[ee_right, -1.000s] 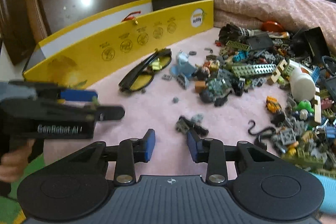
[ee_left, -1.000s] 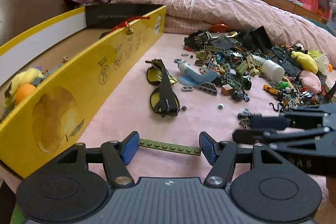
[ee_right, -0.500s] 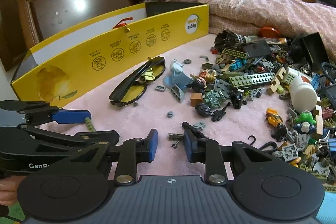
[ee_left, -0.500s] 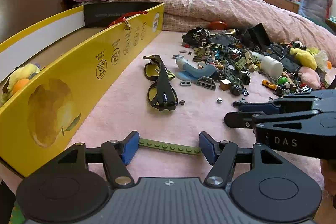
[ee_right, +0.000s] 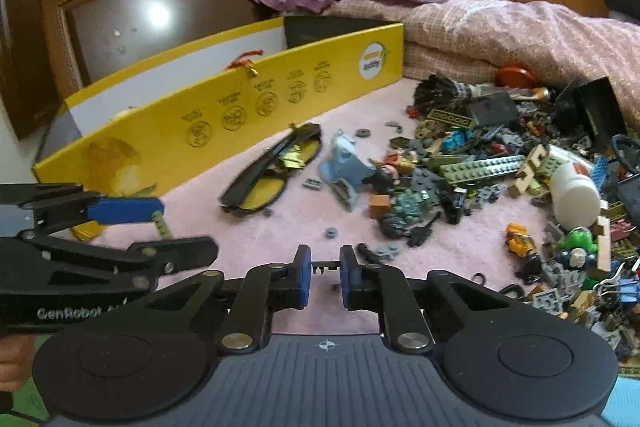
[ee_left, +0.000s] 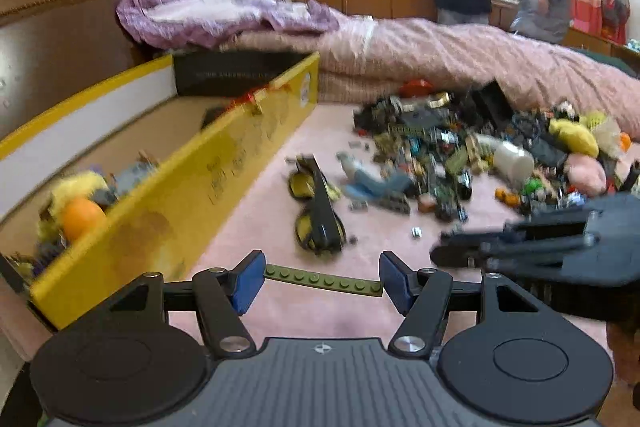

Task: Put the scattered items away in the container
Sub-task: 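Hold the green plate in the left tool while the right tool grasps a small dark grey piece, then carry both pieces into the yellow box and open both tools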

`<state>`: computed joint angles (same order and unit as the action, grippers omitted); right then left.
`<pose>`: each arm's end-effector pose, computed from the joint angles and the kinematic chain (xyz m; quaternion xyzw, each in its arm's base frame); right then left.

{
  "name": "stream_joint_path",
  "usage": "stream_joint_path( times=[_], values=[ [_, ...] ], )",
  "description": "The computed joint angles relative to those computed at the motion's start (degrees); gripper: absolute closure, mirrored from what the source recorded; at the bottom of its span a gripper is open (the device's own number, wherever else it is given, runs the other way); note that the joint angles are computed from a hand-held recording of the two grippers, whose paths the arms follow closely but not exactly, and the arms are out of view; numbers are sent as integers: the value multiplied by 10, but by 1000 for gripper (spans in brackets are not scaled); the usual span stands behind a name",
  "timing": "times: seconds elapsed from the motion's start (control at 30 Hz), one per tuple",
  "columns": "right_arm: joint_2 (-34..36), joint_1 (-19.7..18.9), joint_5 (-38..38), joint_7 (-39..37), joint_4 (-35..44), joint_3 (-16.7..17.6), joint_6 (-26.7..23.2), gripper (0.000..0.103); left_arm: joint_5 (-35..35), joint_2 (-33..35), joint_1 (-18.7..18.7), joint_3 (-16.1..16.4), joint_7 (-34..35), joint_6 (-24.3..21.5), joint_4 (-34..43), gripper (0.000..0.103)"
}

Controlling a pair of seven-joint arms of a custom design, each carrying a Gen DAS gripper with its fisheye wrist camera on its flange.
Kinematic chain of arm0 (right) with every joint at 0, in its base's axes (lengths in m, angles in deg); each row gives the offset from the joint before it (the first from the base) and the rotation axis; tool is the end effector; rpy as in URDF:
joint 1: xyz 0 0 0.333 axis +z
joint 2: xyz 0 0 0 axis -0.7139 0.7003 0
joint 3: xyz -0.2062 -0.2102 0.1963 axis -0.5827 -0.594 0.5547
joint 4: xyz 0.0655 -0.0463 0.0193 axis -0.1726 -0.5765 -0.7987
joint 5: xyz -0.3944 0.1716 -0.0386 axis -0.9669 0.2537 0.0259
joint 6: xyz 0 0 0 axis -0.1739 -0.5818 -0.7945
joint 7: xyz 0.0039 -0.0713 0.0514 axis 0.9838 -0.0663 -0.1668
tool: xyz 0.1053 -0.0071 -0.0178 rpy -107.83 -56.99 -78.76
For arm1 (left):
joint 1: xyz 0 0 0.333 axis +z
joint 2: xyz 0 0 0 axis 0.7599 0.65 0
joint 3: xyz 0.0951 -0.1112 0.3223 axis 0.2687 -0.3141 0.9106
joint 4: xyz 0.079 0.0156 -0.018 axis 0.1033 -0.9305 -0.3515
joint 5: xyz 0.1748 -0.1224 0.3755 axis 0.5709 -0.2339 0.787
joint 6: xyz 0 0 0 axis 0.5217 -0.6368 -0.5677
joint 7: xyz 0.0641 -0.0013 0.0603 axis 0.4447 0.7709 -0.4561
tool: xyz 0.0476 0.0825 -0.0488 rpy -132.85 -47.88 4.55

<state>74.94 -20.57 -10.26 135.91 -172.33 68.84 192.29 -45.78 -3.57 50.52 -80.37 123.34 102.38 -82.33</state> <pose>0.6681 0.2674 0.4620 -0.6709 0.5943 -0.2187 0.3858 0.7086 -0.2110 0.4949 -0.4430 0.7669 -0.3864 0.2574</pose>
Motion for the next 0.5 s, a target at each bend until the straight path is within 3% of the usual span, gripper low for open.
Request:
stream_joint_path(
  times=[0.1, 0.27, 0.4, 0.5],
  values=[
    [-4, 2, -7, -7, 1, 1, -11, 86, -10, -3, 16, -13, 8, 8, 16, 38],
    [-4, -6, -10, -21, 11, 17, -24, 86, 36, 7, -28, 65, -45, 16, 70, 38],
    [6, -33, 12, -59, 35, 59, -35, 86, 123, 52, -112, 200, -141, 2, 144, 38],
    [23, -49, 34, -103, 69, 87, -55, 86, 166, 102, -143, 265, -215, -64, 226, 38]
  ],
)
